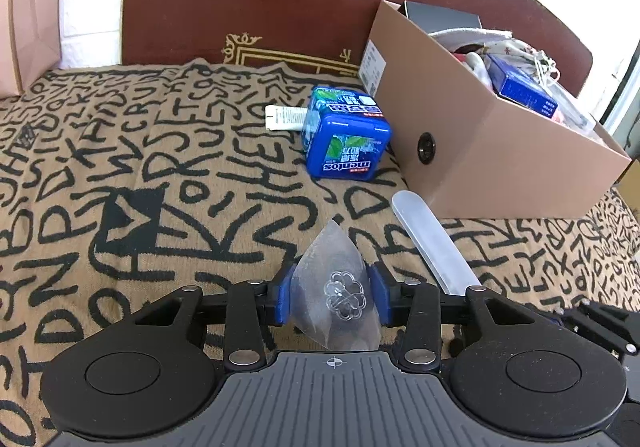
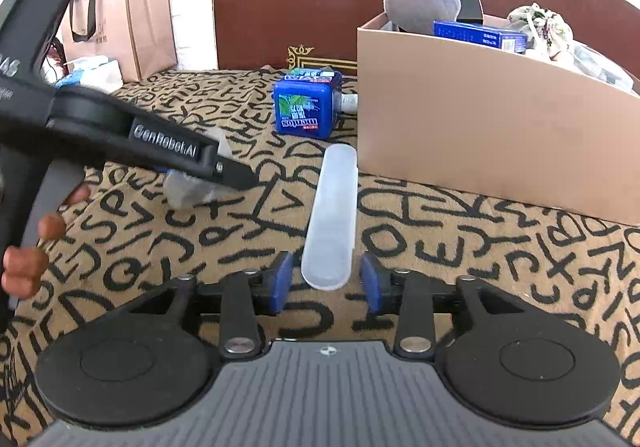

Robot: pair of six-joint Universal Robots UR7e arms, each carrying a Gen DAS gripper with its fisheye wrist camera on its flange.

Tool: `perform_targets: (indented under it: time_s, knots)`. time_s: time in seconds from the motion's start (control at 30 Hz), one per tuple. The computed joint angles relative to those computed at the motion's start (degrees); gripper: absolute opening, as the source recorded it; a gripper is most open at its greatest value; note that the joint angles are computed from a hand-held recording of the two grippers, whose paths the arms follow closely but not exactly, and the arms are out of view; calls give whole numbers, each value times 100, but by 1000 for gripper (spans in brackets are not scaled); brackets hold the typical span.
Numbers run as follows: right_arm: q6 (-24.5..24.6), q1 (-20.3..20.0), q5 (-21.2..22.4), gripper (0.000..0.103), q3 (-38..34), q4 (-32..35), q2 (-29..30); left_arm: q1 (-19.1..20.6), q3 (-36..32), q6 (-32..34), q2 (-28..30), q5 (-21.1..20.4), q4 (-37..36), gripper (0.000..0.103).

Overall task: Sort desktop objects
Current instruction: 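Grasp the clear plastic bag with the left gripper while the right gripper grasps the translucent white tube, then carry the bag with the left gripper while the right gripper carries the tube over the box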

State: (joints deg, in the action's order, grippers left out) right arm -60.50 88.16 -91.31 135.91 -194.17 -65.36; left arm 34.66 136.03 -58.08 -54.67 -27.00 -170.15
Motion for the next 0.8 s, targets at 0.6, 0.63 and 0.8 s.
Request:
perform_targets:
  time_s: [0.6, 0.63, 0.8]
  knots:
    - [315, 208, -145, 31, -382, 36, 409, -141, -35, -259, -96, -131, 517, 35]
    - [341, 185, -116, 31, -340, 91, 341, -168, -29, -280, -101, -160, 519, 35]
    - [430, 64, 142, 31, -84, 424, -128, -388, -3, -366, -105, -240, 532, 35]
